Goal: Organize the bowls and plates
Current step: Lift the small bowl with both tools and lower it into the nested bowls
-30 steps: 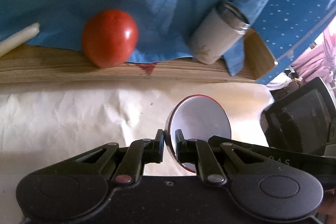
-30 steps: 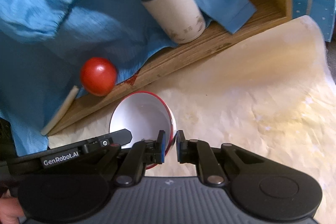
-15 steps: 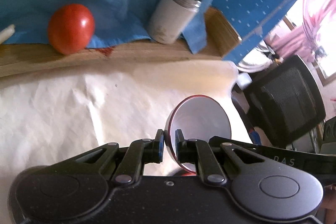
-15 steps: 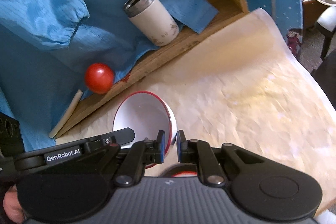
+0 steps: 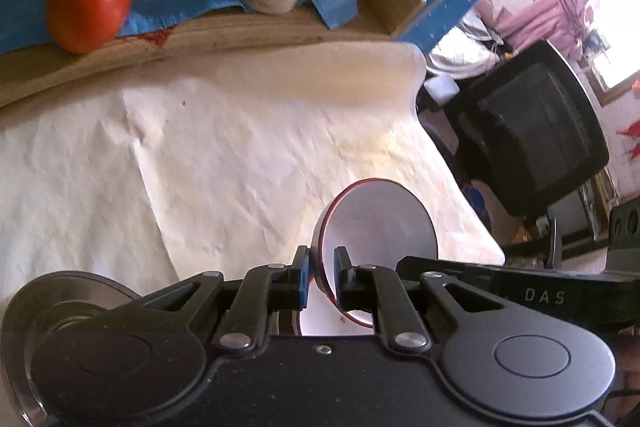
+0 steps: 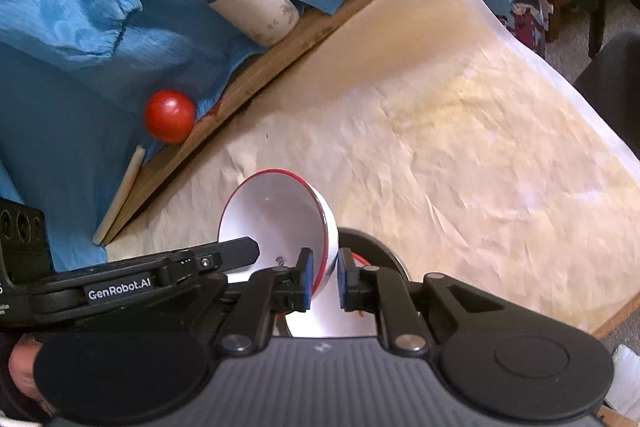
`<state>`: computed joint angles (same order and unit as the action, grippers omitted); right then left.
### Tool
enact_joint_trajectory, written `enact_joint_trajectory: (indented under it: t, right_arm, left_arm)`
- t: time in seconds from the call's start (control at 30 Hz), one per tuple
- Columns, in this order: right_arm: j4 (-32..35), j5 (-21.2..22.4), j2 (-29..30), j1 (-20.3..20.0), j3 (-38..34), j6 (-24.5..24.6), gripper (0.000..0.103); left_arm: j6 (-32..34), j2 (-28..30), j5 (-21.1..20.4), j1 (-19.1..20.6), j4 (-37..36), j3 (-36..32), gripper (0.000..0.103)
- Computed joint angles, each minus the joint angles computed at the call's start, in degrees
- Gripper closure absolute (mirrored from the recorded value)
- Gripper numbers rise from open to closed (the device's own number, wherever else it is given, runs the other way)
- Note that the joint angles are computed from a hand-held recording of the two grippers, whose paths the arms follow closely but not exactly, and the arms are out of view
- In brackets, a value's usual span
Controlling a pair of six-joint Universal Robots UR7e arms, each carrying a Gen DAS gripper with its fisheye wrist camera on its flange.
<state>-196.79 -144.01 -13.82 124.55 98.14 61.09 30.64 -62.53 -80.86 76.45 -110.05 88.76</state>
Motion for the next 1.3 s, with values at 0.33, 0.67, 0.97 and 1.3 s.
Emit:
enact_joint_trajectory:
  t: [0.33,0.67,0.97,1.3]
  right_arm:
    - [2.09,2.47,-0.39,-0.25,1.4,3.13,0.085]
    - [7.39,4.46,-0.4,-0.21,1.02,8.09,0.081]
    - [8.12,7.02,-0.77,-1.1,1.95,9.89,0.079]
    - [7.37,8.18,-0.74,-1.73,2.19,9.03,0.076]
  left_arm:
    - [1.28,0.06,3.13,-0.22,3.78,0.55,0.086]
    - [1.97,0.51,5.52,-0.65,6.42,1.15,0.083]
    - [2.21,0.82,6.38,-0.92,6.94,1.6,0.083]
    - [2.61,0.97,6.6,-1.1,6.87,1.64,0.079]
